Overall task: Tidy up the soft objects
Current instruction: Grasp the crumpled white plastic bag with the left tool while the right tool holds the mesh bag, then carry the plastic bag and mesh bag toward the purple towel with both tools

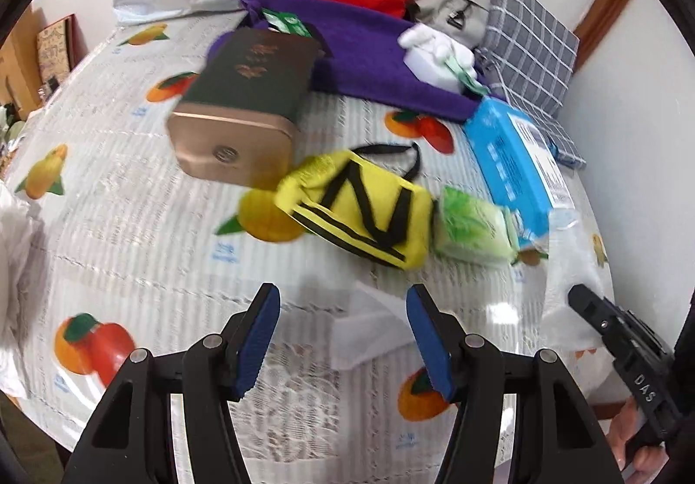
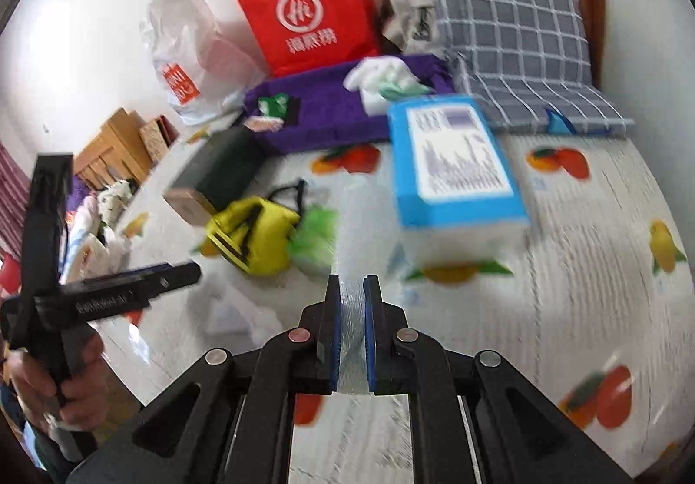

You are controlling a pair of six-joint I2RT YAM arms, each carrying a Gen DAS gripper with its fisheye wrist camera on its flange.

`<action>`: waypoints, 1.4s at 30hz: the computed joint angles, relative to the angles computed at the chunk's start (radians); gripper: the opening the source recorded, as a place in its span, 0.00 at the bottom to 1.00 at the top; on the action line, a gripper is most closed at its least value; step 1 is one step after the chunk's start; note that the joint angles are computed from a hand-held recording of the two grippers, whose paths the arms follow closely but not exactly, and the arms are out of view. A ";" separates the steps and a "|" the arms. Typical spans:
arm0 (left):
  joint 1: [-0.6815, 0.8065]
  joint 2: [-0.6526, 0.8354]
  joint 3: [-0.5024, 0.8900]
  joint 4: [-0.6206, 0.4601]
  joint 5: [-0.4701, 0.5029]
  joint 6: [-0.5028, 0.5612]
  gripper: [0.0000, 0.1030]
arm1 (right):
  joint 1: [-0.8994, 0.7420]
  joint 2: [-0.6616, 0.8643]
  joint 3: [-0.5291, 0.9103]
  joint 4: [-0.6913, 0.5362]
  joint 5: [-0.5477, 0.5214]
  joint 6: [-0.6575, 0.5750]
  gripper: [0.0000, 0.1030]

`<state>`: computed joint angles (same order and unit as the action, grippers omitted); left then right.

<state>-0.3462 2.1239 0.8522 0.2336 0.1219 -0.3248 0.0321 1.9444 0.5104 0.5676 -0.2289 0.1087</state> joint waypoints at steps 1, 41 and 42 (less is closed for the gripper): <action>-0.009 0.005 0.005 -0.007 -0.002 0.001 0.57 | -0.011 0.007 -0.014 0.014 0.001 -0.004 0.09; -0.102 -0.004 0.028 -0.037 -0.156 0.064 0.23 | -0.144 0.158 -0.054 0.160 -0.058 -0.111 0.08; -0.094 -0.014 0.024 -0.037 -0.153 0.066 0.23 | -0.137 0.131 -0.061 0.152 -0.056 -0.110 0.08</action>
